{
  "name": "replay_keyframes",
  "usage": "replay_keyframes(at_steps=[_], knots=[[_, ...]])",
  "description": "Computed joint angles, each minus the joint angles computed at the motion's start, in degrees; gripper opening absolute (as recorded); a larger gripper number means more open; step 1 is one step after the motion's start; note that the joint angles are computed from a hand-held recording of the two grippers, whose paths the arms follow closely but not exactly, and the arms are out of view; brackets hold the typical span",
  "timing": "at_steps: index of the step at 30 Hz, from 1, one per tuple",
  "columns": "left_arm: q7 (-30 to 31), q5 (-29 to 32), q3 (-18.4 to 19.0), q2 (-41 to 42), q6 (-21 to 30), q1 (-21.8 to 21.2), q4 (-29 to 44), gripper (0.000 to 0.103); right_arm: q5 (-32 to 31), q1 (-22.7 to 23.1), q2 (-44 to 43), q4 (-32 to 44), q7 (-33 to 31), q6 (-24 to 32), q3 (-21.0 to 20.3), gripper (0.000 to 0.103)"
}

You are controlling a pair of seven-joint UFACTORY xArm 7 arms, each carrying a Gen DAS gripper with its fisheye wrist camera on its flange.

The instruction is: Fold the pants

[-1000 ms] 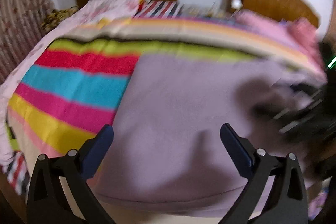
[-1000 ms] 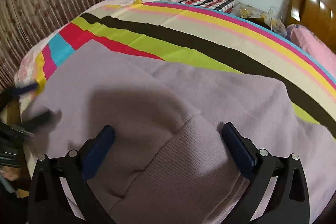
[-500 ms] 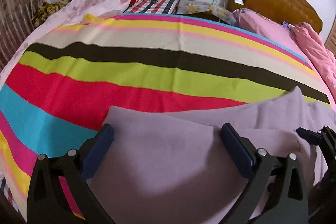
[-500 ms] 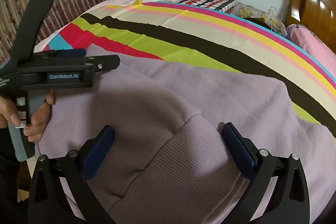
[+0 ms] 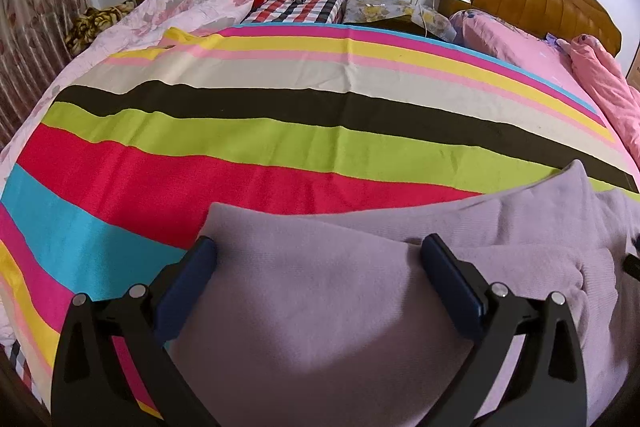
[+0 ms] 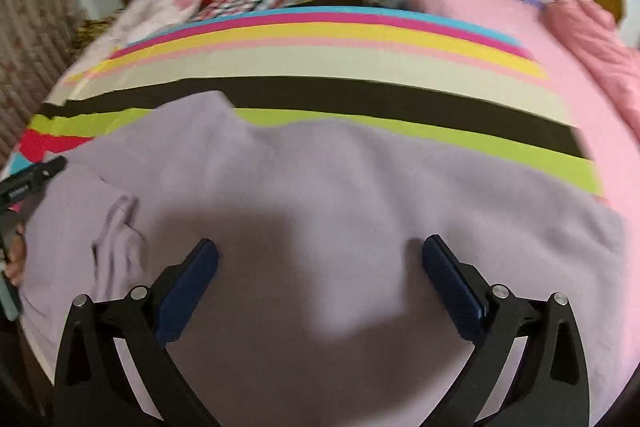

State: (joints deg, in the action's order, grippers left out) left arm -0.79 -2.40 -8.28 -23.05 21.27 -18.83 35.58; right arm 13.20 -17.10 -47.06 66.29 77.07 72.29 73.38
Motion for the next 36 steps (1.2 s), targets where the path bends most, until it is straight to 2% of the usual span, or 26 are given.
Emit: replay_keyframes(at_steps=[1,4,7,11,14,15,17,20,23,26,30,33,34,35,36], knots=[[-0.2,0.2,-0.1,0.1,0.1,0.1,0.2,0.102,-2.1,2.5,-3.0,1.1,2.3,2.9,-1.6,0.098],[0.0,0.3,0.0,0.4,0.0,0.1,0.4,0.102,-1.9,10.4,-13.8,-0.3,7.9,3.8,-6.9,0.098],[-0.1,0.6,-0.1,0.7,-0.1,0.4,0.5,0.102,-1.0,14.8,-25.1,2.8,16.7,13.7,-9.4,0.098],[-1.0,1.7,-0.7,0.8,-0.4,1.0,0.5,0.102,5.6,17.2,-34.1,7.3,28.2,27.8,-10.9,0.098],[-2.0,2.5,-1.2,0.6,-0.4,1.4,0.4,0.102,12.3,18.8,-37.6,3.9,30.2,28.6,-11.6,0.096],[-2.1,2.6,-1.2,0.6,-0.4,1.4,0.4,0.102,14.5,19.3,-38.9,1.6,29.9,27.0,-12.0,0.095],[-2.2,2.7,-1.0,0.6,-0.4,1.2,0.4,0.102,17.2,20.3,-42.1,-2.2,28.7,24.4,-12.7,0.088],[-2.1,2.6,-0.9,0.5,-0.3,1.0,0.3,0.102,20.4,18.8,-41.7,-4.9,24.5,24.0,-13.5,0.088],[-2.1,2.5,-0.7,0.5,-0.3,0.8,0.3,0.102,21.3,17.1,-40.5,-4.3,22.1,25.3,-14.2,0.088],[-2.1,2.4,-0.7,0.5,-0.6,0.7,0.1,0.102,23.8,17.5,-41.9,-6.1,21.0,22.8,-14.9,0.088],[-2.2,2.4,-0.8,0.4,-0.6,0.8,0.1,0.102,24.3,17.7,-42.1,-6.1,21.4,24.0,-15.4,0.086],[-1.9,2.1,-0.5,0.5,-0.6,0.6,0.1,0.102,23.6,18.4,-44.9,-8.3,23.0,24.5,-16.1,0.077],[-1.9,2.2,-0.6,0.5,-0.6,0.7,0.1,0.102,23.4,18.5,-45.3,-8.3,23.6,25.3,-16.3,0.07],[-1.9,2.2,-0.6,0.5,-0.6,0.7,0.1,0.102,23.2,18.1,-45.0,-7.7,24.2,26.7,-16.4,0.058],[-1.9,2.2,-0.6,0.5,-0.6,0.7,0.1,0.102,23.1,17.8,-45.1,-7.1,25.0,28.1,-16.5,0.052]])
